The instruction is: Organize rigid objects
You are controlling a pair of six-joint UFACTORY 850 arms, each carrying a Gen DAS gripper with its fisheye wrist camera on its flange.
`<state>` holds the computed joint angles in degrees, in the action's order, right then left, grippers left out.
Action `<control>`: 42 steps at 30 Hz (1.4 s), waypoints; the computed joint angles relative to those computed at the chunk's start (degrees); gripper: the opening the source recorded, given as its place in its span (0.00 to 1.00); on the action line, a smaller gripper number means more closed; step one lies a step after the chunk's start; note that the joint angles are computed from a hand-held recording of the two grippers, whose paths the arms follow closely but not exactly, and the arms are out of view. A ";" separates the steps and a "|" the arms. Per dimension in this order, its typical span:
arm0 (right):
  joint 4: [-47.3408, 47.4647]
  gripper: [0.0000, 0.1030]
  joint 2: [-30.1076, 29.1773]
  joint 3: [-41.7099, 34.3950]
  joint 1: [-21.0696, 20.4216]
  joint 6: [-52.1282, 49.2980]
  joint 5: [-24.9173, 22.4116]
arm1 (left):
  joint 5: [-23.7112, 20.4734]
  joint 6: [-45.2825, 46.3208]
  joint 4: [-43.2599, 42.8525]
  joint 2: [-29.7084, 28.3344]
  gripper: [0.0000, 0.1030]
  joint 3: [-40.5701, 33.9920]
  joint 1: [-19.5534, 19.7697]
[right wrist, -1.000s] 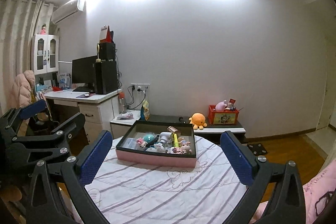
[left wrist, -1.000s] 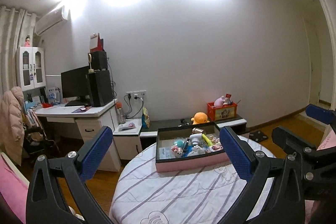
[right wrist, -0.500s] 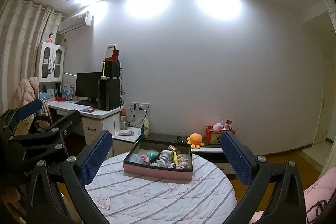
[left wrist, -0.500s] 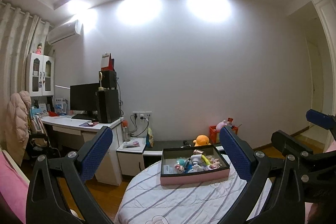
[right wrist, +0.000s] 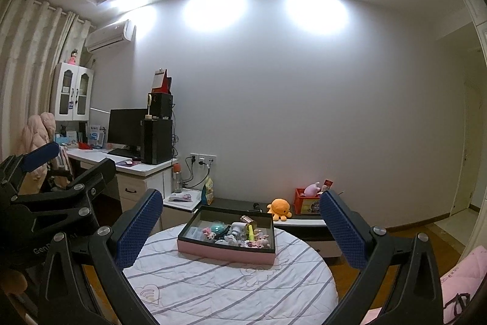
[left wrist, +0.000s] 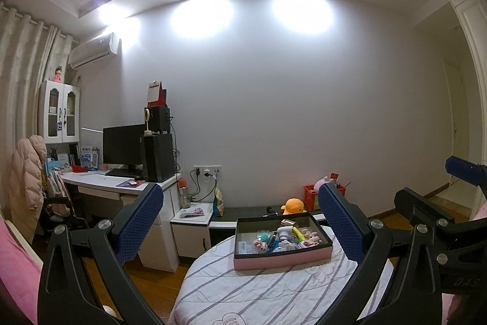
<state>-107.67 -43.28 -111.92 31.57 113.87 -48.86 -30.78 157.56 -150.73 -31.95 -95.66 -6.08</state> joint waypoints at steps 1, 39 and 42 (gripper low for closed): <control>-0.10 1.00 0.16 0.25 0.05 0.18 -0.05 | 0.09 0.08 -0.12 -0.18 1.00 -0.24 -0.09; -0.66 1.00 -0.09 0.57 0.24 0.38 -0.97 | -0.12 1.59 -1.45 0.23 1.00 0.31 -0.20; -0.60 1.00 -0.07 0.58 0.12 0.27 -0.87 | -0.76 2.43 -1.93 0.13 1.00 0.45 -0.20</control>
